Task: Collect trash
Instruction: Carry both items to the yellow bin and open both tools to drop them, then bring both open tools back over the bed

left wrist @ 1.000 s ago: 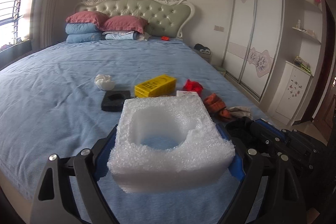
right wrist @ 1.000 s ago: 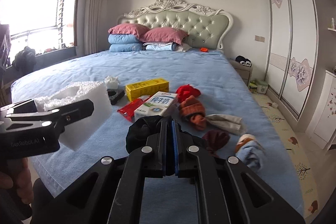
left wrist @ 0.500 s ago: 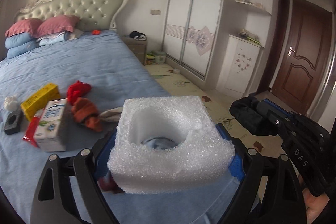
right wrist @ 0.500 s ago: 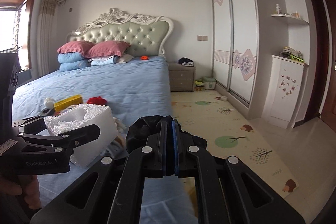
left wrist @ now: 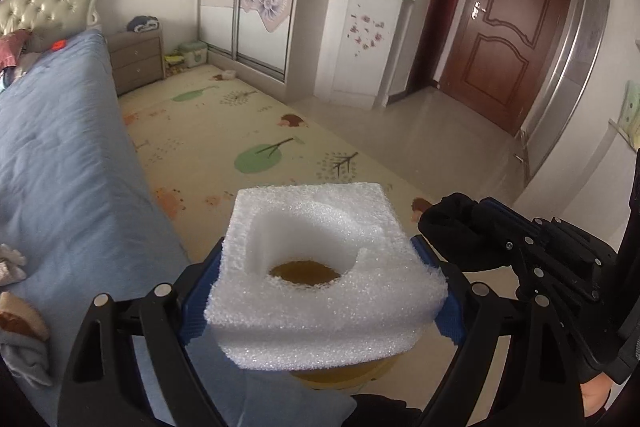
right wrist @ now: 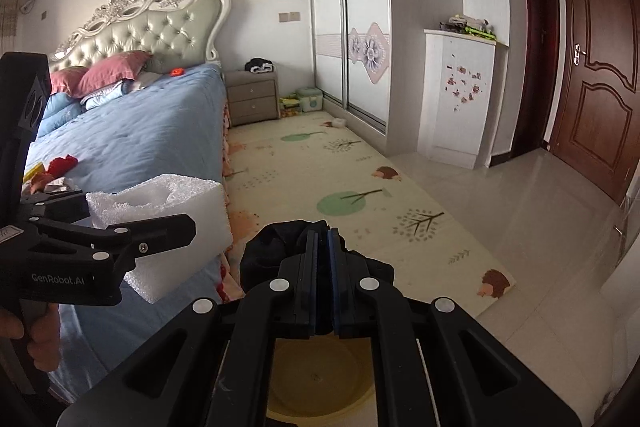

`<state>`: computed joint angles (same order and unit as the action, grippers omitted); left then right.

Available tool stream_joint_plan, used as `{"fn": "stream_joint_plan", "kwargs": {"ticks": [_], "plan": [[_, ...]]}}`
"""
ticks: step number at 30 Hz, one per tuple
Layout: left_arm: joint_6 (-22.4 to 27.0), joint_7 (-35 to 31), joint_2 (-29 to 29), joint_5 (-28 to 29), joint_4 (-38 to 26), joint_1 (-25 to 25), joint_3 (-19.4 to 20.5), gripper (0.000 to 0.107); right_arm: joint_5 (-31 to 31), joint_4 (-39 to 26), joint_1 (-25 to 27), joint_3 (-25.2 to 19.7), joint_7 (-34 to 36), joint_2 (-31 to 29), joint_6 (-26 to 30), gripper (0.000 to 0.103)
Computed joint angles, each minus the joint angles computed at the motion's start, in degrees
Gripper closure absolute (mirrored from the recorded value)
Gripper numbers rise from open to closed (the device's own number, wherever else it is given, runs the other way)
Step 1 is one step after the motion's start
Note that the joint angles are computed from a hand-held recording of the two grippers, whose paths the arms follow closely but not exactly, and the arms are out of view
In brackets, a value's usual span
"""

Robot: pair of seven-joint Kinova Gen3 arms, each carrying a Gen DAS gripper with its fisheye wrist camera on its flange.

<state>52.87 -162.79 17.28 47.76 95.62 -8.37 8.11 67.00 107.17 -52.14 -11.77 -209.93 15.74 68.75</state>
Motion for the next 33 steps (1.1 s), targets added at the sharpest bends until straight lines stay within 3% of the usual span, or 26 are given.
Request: {"fn": "stream_joint_plan", "kwargs": {"ticks": [6,8,12,13,14,15,17,19,21,25,30,33], "plan": [[11.14,13.98,9.44,-4.64,-12.04,12.26,-11.47,0.021,-2.36,2.84,2.85,0.49,-1.1,0.33,-6.11,0.097],[11.61,18.64,10.43,-7.64,-14.09,12.67,-10.09,0.021,-2.18,3.71,3.7,1.06,-1.18,0.73,-8.29,0.097],[10.35,27.69,13.68,-16.21,-18.05,10.66,-2.0,0.02,-2.7,3.92,5.99,2.48,1.68,1.64,-13.13,0.093],[11.05,30.02,14.69,-17.78,-19.54,11.32,-2.02,0.018,-3.54,3.31,7.22,1.96,3.73,2.28,-13.66,0.071],[12.05,32.35,15.57,-18.94,-21.01,12.51,-3.1,0.015,-4.33,2.45,7.38,2.16,4.86,3.15,-13.26,0.027],[12.71,34.68,16.49,-19.49,-22.27,14.13,-4.93,0.014,-4.9,1.61,6.48,3.01,5.05,4.2,-11.93,0.014],[13.49,39.34,17.36,-21.32,-23.53,14.79,-5.4,0.011,-4.06,1.83,4.63,4.48,4.19,5.24,-11.48,0.017],[15.44,42.63,19.0,-23.35,-25.71,12.93,-2.63,0.01,-3.41,2.82,4.5,4.43,3.55,5.18,-12.26,0.018],[16.51,42.24,19.72,-22.96,-26.39,11.67,-1.71,0.01,-2.49,3.79,3.72,4.6,1.3,4.94,-12.19,0.018],[15.0,33.67,17.67,-16.94,-22.46,11.17,-4.42,0.009,-1.07,5.18,3.08,4.21,-2.31,3.79,-11.73,0.018],[8.43,22.02,11.19,-10.05,-13.15,6.63,-1.8,0.009,0.7,4.6,1.59,3.07,-4.28,3.04,-8.04,0.017],[3.46,15.03,5.94,-6.5,-6.72,-0.64,4.0,0.009,2.6,3.77,0.18,2.28,-5.42,2.75,-5.1,0.017]]}}
